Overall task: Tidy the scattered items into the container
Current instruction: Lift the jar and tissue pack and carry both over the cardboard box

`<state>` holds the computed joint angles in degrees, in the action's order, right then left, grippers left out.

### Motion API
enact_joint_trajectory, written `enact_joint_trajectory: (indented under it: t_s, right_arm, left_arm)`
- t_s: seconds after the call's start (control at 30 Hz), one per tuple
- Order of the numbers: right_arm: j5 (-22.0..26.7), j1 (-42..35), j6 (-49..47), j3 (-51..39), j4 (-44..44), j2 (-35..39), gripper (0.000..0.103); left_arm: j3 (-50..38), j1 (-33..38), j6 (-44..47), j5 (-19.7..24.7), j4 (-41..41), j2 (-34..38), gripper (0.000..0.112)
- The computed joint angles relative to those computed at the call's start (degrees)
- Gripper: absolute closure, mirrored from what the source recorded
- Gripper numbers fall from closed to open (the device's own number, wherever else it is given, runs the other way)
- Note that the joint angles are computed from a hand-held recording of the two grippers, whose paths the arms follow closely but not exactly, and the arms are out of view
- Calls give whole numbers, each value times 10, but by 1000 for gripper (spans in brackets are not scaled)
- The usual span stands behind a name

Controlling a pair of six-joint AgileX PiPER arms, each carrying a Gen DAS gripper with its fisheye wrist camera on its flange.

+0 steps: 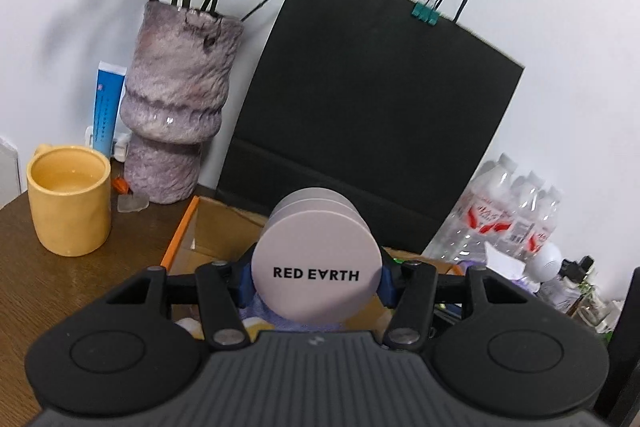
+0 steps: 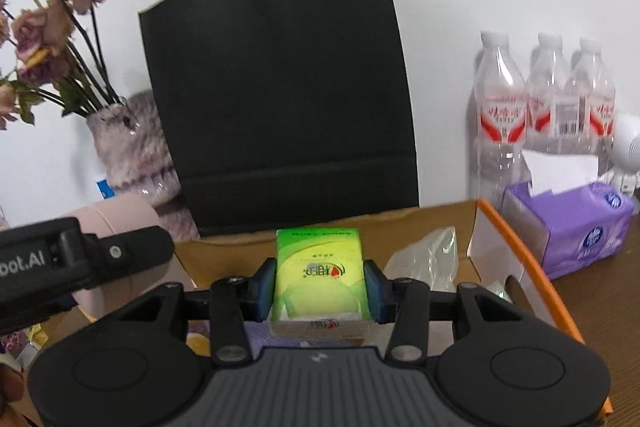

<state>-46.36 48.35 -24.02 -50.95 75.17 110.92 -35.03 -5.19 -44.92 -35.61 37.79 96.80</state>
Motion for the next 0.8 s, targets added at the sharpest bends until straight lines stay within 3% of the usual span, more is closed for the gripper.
enact_joint_trajectory:
  t_s: [0.33, 0.8]
  right_arm:
    - [7, -4, -52, -25, 40, 24, 60]
    - [16, -6, -106, -49, 74, 41, 59]
  left_arm:
    - [-43, -17, -2, 49, -2, 56, 56]
    - [-54, -29, 7, 71, -13, 72, 56]
